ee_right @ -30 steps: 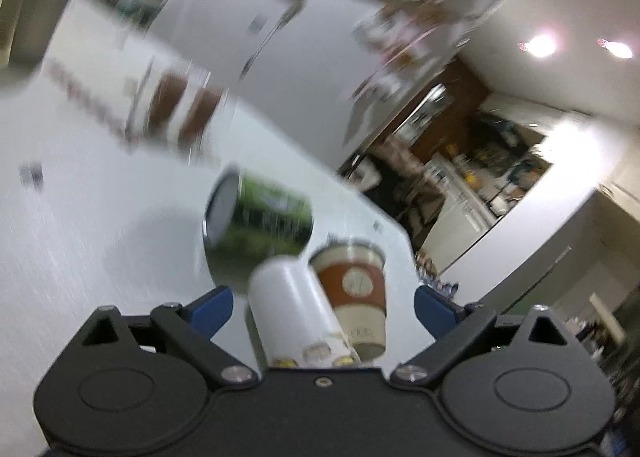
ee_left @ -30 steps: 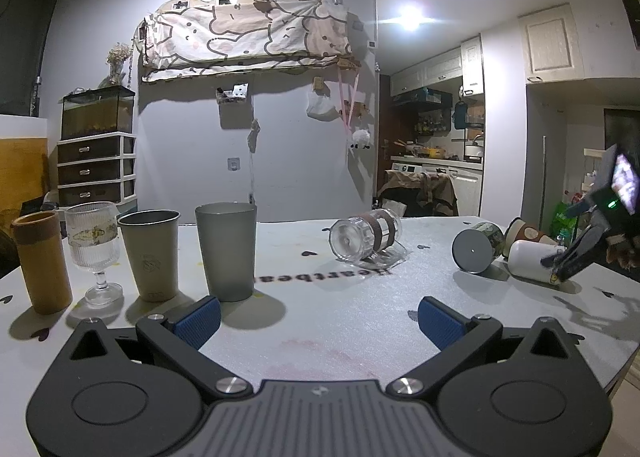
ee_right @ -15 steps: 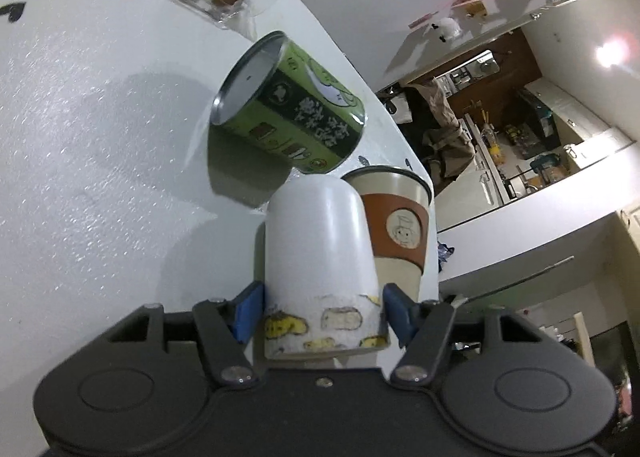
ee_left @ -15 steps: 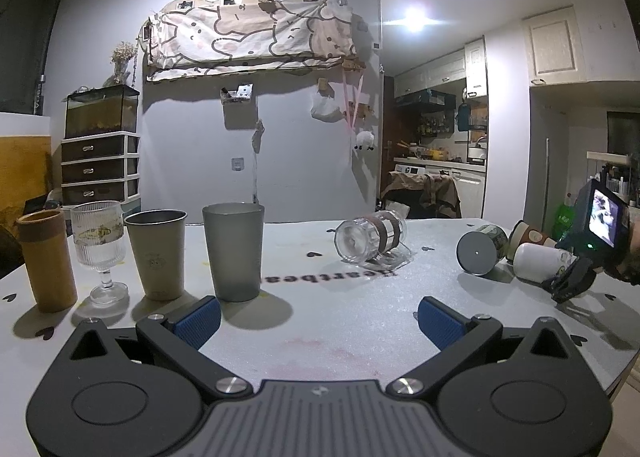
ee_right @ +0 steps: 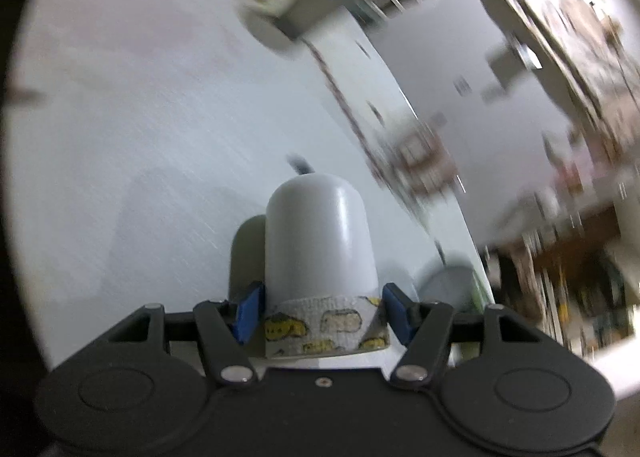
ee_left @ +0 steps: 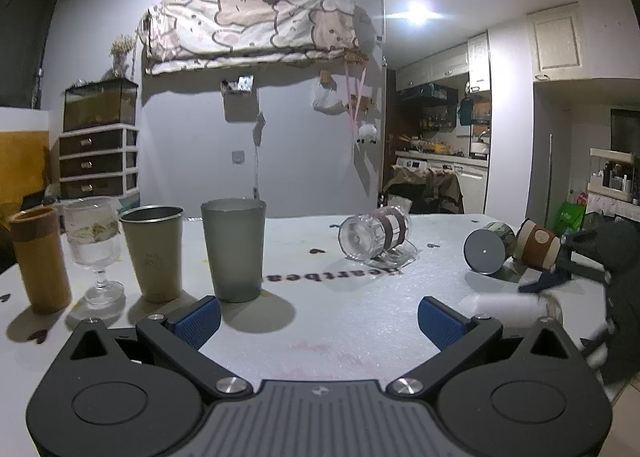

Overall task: Flip cup upright
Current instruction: 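Lift the white cup with the right gripper toward the left gripper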

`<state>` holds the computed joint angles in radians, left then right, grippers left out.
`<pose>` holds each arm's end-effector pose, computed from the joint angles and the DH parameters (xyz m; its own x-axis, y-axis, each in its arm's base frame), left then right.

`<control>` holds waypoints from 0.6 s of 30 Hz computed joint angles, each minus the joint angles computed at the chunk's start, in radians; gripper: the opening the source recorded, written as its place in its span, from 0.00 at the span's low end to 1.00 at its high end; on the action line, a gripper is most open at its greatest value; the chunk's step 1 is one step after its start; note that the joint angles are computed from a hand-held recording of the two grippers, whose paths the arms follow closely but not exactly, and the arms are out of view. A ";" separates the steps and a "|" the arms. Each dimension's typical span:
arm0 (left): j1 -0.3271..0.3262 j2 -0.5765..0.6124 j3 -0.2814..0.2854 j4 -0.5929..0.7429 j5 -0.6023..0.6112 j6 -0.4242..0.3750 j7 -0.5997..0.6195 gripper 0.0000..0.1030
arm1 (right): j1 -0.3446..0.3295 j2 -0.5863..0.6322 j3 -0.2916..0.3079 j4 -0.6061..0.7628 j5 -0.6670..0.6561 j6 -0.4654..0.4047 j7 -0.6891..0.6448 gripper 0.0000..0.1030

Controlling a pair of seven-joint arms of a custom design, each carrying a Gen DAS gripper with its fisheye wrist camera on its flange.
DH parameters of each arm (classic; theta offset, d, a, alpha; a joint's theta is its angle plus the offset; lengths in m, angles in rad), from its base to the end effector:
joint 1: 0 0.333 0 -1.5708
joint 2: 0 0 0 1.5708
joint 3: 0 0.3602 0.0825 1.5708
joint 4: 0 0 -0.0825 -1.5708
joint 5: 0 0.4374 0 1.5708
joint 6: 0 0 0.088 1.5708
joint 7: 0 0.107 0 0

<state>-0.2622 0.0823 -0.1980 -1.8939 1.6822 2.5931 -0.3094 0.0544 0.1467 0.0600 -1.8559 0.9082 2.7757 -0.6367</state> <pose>0.5945 -0.3120 0.5338 0.1108 -0.9937 0.0136 -0.2871 -0.0451 -0.9568 0.6963 0.0429 0.5385 0.6728 -0.1572 0.7230 0.1759 -0.9151 -0.3627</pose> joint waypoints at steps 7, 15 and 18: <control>0.023 0.090 0.035 0.090 -0.185 0.101 0.195 1.00 | 0.041 -0.158 -0.020 -0.154 0.186 -0.190 -0.357 0.63; 0.028 0.068 0.065 0.042 -0.324 0.184 0.295 1.00 | 0.079 -0.184 -0.076 -0.172 0.384 -0.190 -0.466 0.87; 0.037 0.051 0.064 0.019 -0.351 0.209 0.318 1.00 | 0.072 -0.182 -0.087 -0.161 0.436 -0.174 -0.388 0.87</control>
